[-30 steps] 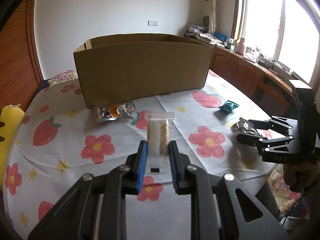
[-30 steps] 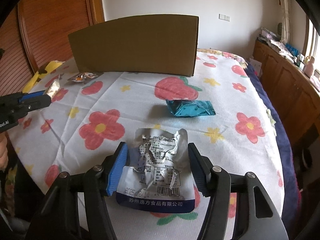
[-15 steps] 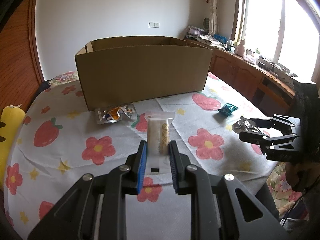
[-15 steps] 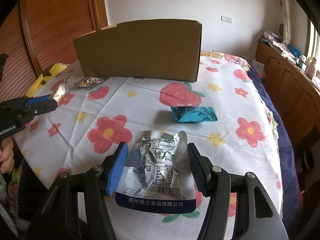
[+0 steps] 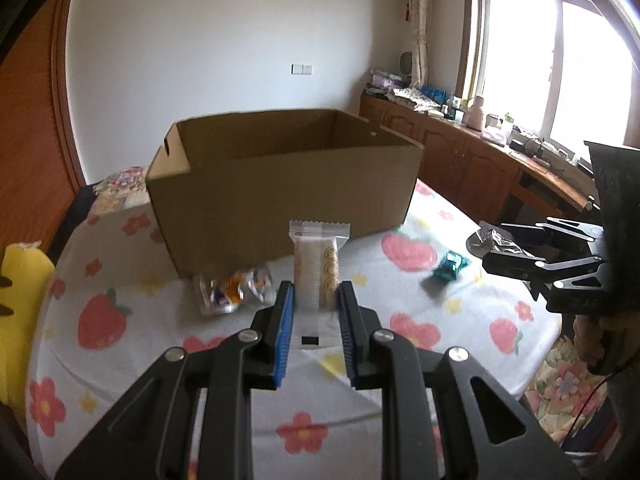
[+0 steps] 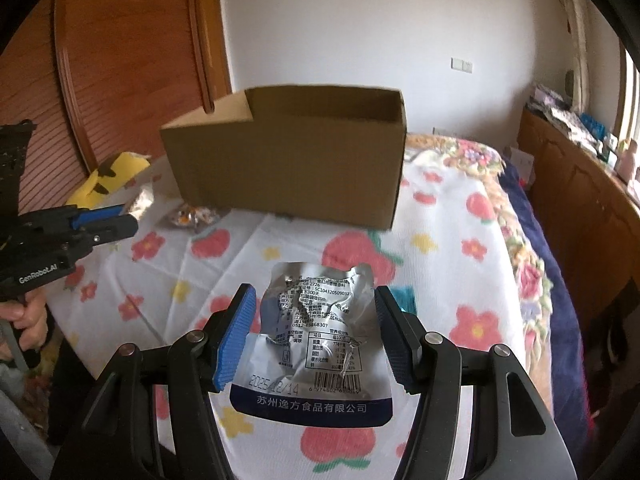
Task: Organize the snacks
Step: 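Lift both held snacks and carry them over the cardboard box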
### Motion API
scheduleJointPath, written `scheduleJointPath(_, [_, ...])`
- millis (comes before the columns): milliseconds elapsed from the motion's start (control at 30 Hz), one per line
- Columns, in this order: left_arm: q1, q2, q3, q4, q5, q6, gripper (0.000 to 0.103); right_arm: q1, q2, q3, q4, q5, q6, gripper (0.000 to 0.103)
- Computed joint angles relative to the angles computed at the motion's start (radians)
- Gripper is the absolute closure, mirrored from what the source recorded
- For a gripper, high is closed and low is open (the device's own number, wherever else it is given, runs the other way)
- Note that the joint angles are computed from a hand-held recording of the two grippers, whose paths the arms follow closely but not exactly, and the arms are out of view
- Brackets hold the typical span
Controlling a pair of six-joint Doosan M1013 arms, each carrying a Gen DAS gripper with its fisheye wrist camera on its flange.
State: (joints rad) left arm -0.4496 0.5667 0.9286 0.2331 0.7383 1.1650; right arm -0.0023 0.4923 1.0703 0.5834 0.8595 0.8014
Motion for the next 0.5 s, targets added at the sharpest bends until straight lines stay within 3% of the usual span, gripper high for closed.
scheduleJointPath(300, [0.033,0.097,-0.21,-0.021,0.056,0.076,0.084,0.015,0.08,-0.191,0.046,0.043,-0.027,0.041])
scheduleJointPath(500, [0.071,0.227,-0.463,-0.066,0.162,0.127,0.084,0.033,0.2,-0.42,0.034,0.118,0.038,0.041])
